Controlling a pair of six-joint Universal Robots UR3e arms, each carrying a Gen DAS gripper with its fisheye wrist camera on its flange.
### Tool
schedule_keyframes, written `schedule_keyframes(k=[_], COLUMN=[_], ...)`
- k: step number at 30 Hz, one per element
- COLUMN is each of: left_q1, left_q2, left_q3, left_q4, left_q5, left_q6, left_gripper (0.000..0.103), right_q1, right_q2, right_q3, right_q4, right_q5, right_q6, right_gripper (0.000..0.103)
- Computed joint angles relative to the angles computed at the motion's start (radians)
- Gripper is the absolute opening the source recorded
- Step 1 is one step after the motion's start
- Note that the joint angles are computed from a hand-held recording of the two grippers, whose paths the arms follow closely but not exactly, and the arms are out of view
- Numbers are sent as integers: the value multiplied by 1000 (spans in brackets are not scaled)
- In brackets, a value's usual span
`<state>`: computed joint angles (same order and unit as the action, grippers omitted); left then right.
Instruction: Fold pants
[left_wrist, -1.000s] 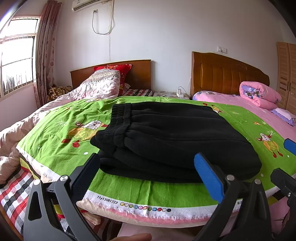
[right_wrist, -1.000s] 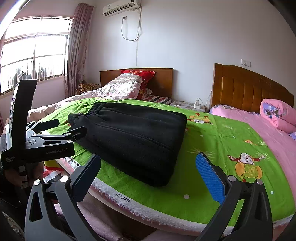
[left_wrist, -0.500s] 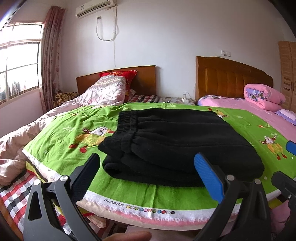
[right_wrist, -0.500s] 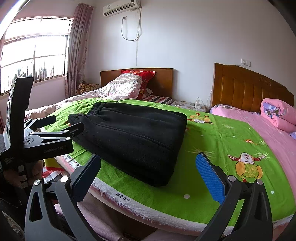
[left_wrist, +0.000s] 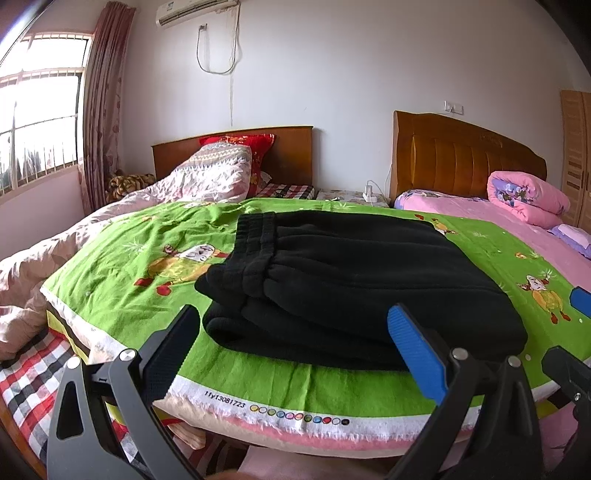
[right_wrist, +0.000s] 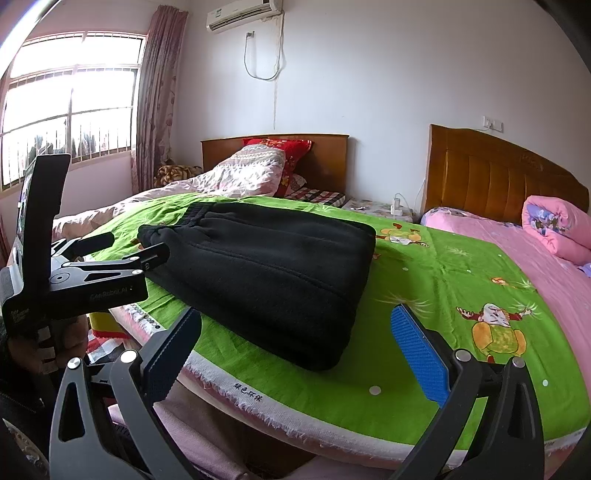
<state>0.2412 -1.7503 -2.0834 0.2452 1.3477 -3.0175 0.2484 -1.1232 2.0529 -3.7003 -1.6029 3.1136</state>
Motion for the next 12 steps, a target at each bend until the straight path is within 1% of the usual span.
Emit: schedule_keyframes(k=[2,6,12], left_q1=[-7,5,2], left_q2=[2,4,-3], left_q3=[0,4,15], left_q4=[-11,-36,-52], left_q5=[26,3,2], left_q6=[-12,-15,-16], left_gripper=[102,102,102], right_q1=[4,-2,-3], right_q2=[-1,-2,-4], right_q3=[0,0,0], right_q4=[0,2,5], right_q5=[-3,2,5], right_q6=[2,2,0], right_gripper=[99,99,99])
